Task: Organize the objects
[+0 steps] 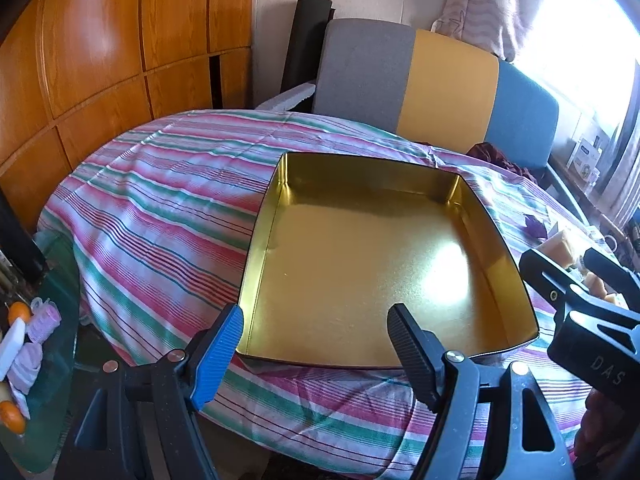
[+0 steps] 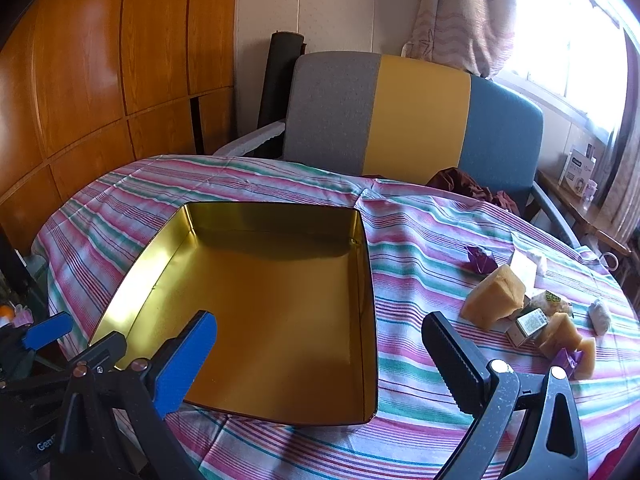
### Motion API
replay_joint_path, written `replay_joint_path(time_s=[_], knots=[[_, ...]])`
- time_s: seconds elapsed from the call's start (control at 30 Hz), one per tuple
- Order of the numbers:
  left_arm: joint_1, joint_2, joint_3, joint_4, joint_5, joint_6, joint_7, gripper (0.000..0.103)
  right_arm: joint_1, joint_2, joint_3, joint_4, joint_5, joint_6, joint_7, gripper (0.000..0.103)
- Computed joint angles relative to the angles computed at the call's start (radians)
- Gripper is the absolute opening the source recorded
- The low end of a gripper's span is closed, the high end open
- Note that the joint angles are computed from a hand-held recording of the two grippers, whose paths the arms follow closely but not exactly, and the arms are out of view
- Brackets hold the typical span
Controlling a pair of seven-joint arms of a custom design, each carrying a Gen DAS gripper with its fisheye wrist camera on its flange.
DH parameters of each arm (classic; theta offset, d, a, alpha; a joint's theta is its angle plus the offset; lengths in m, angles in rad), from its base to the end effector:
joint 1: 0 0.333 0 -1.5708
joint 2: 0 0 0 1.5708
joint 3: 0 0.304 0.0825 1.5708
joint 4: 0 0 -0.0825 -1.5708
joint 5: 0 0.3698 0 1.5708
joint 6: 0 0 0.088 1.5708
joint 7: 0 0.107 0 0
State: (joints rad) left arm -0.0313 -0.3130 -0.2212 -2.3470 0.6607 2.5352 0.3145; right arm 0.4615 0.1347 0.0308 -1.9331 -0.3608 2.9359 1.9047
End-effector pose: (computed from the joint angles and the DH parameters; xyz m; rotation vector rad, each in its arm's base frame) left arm 0.4629 -0.1330 0.4982 -2.1757 1.2367 -0.5724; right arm 0.5392 0.3139 0.5139 -2.0023 1.2205 -0.6451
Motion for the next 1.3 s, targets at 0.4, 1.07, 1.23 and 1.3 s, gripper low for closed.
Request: replay_joint_path(time_s=[0.4, 1.07, 1.23, 1.3], knots=[[-0.021, 0.035, 0.032, 0.025, -0.092, 0.108, 0.107, 0.078, -0.025, -0.001, -0.011, 0.001, 0.021, -0.008, -0.026, 0.103], [-0.174, 0.452, -0.023, 0.469, -0.642, 0.155, 0.906, 0.074, -0.349, -0.085, -0.117, -0.050, 0.186, -0.112, 0.026, 0.103], [-0.198, 0.623, -0.086, 0.653, -0.691, 0.141, 1.060, 0.073, -0.429, -0.069, -0.092, -0.075, 0.509, -0.083, -0.106, 0.103], [-0.214, 0.700, -0.100, 0.745, -0.696, 0.103, 1.085, 0.070, -0.436, -0.056, -0.096, -0.073, 0.620, -0.099, -0.127, 0.103]])
